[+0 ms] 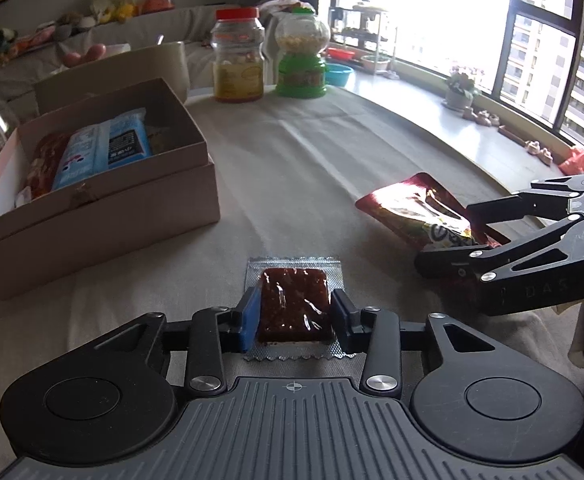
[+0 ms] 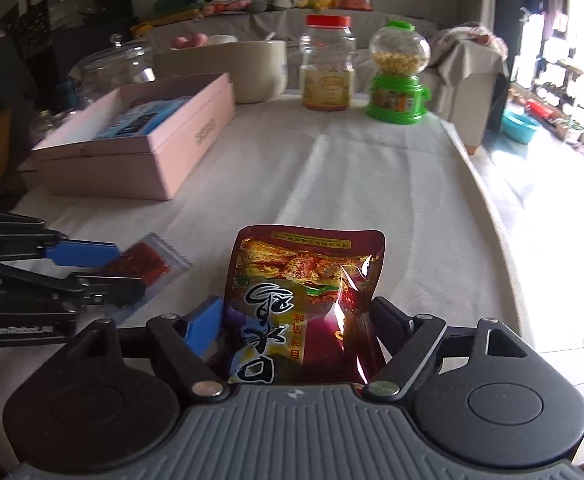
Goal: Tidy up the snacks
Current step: 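Lift the jelly packet with the left gripper while the right gripper lifts the red bag, then carry the red bag and jelly packet into the pink box and open both grippers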
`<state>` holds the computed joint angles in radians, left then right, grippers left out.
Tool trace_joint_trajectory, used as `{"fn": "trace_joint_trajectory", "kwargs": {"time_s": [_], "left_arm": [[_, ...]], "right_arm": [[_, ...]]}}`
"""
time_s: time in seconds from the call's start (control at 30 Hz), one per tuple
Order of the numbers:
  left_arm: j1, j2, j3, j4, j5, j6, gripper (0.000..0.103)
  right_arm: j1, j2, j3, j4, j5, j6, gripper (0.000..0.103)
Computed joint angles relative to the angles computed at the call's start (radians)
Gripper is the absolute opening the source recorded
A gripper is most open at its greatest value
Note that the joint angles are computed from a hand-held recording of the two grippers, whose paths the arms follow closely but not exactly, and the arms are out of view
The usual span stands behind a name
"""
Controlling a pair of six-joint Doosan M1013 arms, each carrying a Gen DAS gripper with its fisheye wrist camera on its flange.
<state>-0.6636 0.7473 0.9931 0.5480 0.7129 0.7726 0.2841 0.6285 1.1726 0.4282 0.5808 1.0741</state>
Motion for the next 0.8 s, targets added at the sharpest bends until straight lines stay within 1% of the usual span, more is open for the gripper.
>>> {"fn": "trace_joint_trajectory", "kwargs": {"time_s": [0.13,0.2,0.23,0.27,0.3,0.33,0.37,0.43,0.5,0.57,0.6,0.67,0.73,0.8], "left_arm": [[-0.016,-0.075,0.118,0.05,-0.057,-0.07,0.043],[-0.026,-0.12,0.182,0.106,-0.083,-0.134,0.043],[-0.031,-0.146,0.217,0.153,-0.093,-0.183,0.043],[-0.035,-0.168,0.244,0.2,-0.095,-0.229,0.043],[-0.04,-0.193,0.272,0.268,-0.088,-0.295,0.043],[-0.042,-0.213,0.294,0.338,-0.076,-0.362,0.043],[-0.043,-0.233,0.311,0.413,-0.063,-0.433,0.043],[-0.039,-0.269,0.333,0.571,-0.04,-0.581,0.043],[-0.029,-0.293,0.337,0.714,-0.018,-0.714,0.043],[-0.017,-0.301,0.322,0.833,0.014,-0.802,0.043],[-0.01,-0.297,0.305,0.859,0.026,-0.804,0.043],[0.014,-0.28,0.26,0.847,0.025,-0.773,0.043],[0.044,-0.259,0.217,0.788,-0.013,-0.76,0.043],[0.076,-0.228,0.174,0.7,-0.063,-0.723,0.043]], "right_arm": [[-0.007,-0.025,0.019,0.087,0.069,-0.105,0.078],[-0.01,-0.036,0.02,0.143,0.113,-0.174,0.077],[-0.009,-0.045,0.023,0.17,0.122,-0.215,0.076],[-0.004,-0.059,0.033,0.189,0.103,-0.26,0.076],[0.002,-0.08,0.052,0.222,0.057,-0.331,0.076],[0.008,-0.099,0.07,0.278,0.007,-0.42,0.076],[0.011,-0.114,0.079,0.351,-0.023,-0.51,0.076],[0.014,-0.123,0.053,0.471,-0.019,-0.627,0.076],[0.022,-0.119,0.007,0.544,-0.022,-0.691,0.076],[0.035,-0.104,-0.049,0.609,-0.054,-0.734,0.076],[0.04,-0.093,-0.083,0.626,-0.067,-0.727,0.076],[0.049,-0.055,-0.179,0.583,-0.059,-0.618,0.076],[0.06,-0.011,-0.276,0.502,-0.049,-0.473,0.076],[0.073,0.036,-0.369,0.385,-0.025,-0.321,0.076]]}}
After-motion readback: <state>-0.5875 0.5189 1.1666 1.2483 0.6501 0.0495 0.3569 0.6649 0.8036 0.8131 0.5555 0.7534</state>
